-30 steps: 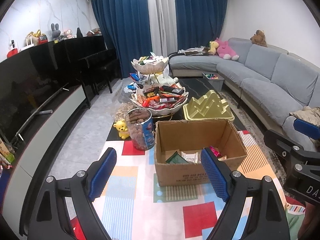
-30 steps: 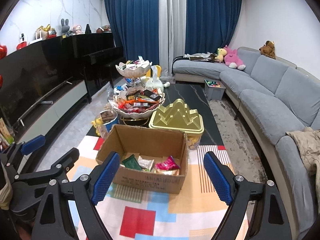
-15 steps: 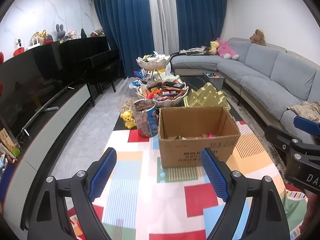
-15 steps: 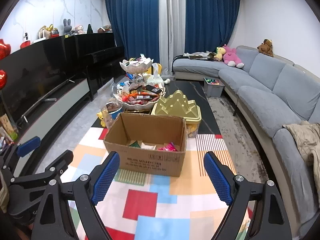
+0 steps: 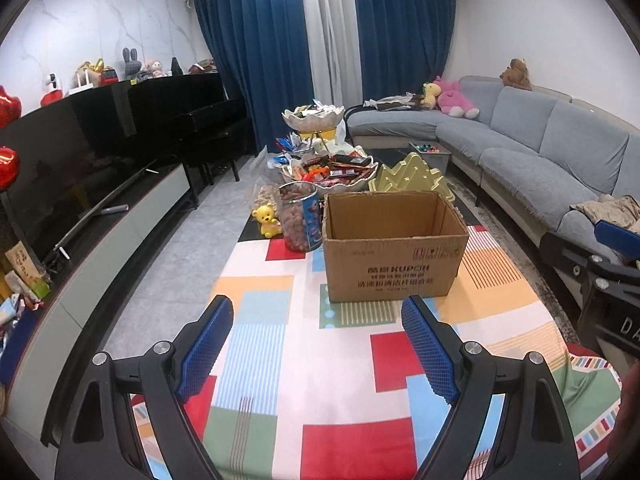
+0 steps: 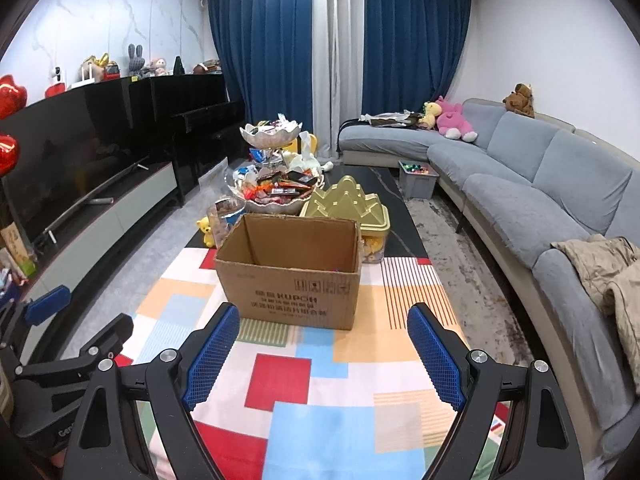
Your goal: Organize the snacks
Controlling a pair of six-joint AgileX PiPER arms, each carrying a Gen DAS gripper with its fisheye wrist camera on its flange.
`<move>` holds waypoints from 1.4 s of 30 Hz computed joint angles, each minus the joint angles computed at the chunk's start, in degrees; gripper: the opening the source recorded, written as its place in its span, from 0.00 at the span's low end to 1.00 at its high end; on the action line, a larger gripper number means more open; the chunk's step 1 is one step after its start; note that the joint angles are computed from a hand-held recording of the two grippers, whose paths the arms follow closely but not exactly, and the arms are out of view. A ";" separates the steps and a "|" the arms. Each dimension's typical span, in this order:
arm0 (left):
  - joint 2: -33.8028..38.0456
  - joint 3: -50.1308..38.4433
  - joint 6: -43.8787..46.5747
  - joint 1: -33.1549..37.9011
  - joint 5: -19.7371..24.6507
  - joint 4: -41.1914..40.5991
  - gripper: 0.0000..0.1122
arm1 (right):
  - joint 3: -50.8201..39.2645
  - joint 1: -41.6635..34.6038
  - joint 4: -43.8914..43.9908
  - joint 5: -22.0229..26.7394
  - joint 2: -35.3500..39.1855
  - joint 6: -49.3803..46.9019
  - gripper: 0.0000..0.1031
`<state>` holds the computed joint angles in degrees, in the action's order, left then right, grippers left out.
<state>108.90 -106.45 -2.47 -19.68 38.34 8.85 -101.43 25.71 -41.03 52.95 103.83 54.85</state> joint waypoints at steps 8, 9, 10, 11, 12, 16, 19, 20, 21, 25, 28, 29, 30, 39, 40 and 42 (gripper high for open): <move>-8.40 13.49 -4.59 -0.12 -5.57 3.63 0.81 | 10.80 5.19 -7.65 0.39 -6.31 9.82 0.84; -9.14 14.74 -4.71 -0.26 -6.06 4.08 0.81 | 12.14 5.67 -8.18 0.35 -7.07 11.12 0.84; -9.78 15.79 -5.06 -0.43 -6.41 4.67 0.81 | 13.80 6.35 -8.88 0.65 -8.00 12.97 0.84; -10.42 16.83 -5.21 -0.51 -6.69 4.88 0.82 | 14.97 6.80 -9.30 0.84 -8.68 14.27 0.88; -11.00 17.81 -5.26 -0.46 -6.97 4.89 0.83 | 15.96 7.21 -9.61 1.06 -9.25 15.38 0.90; -13.49 21.62 -7.63 -0.46 -8.02 6.92 0.87 | 19.73 9.16 -11.76 2.59 -11.44 19.22 0.91; -15.54 24.51 -9.51 -0.21 -8.74 7.98 0.88 | 21.93 10.99 -13.05 4.66 -13.05 21.78 0.91; -16.33 25.59 -9.40 0.02 -8.98 7.52 0.88 | 22.41 11.57 -13.15 5.02 -13.51 22.12 0.91; -17.19 26.70 -9.66 0.06 -9.06 7.55 0.88 | 22.63 12.04 -13.25 5.32 -13.76 22.16 0.91; -19.49 29.87 -9.72 0.40 -9.01 7.45 0.89 | 23.35 13.87 -13.04 6.40 -14.72 22.43 0.91; -21.46 32.17 -10.19 0.60 -9.08 7.89 0.89 | 23.87 15.43 -13.29 7.55 -15.52 22.96 0.91; -21.95 32.81 -10.56 0.63 -9.28 8.31 0.89 | 23.80 15.91 -13.41 7.89 -15.53 22.96 0.91; -22.84 33.92 -11.01 0.75 -9.72 8.69 0.89 | 23.73 16.45 -13.56 8.29 -15.54 22.96 0.91; -26.48 38.69 -11.91 1.57 -10.90 8.96 0.91 | 23.99 19.84 -14.09 11.28 -16.44 24.15 0.91; -26.79 39.05 -12.11 1.61 -11.08 9.07 0.91 | 24.02 20.01 -13.94 11.66 -16.51 24.30 0.91; -27.42 39.79 -12.43 1.64 -11.38 9.38 0.91 | 24.16 20.27 -13.72 12.12 -16.77 24.70 0.91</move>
<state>81.47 -66.66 -14.90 -18.04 26.96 18.23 -77.27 45.98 -54.75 65.07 87.06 79.55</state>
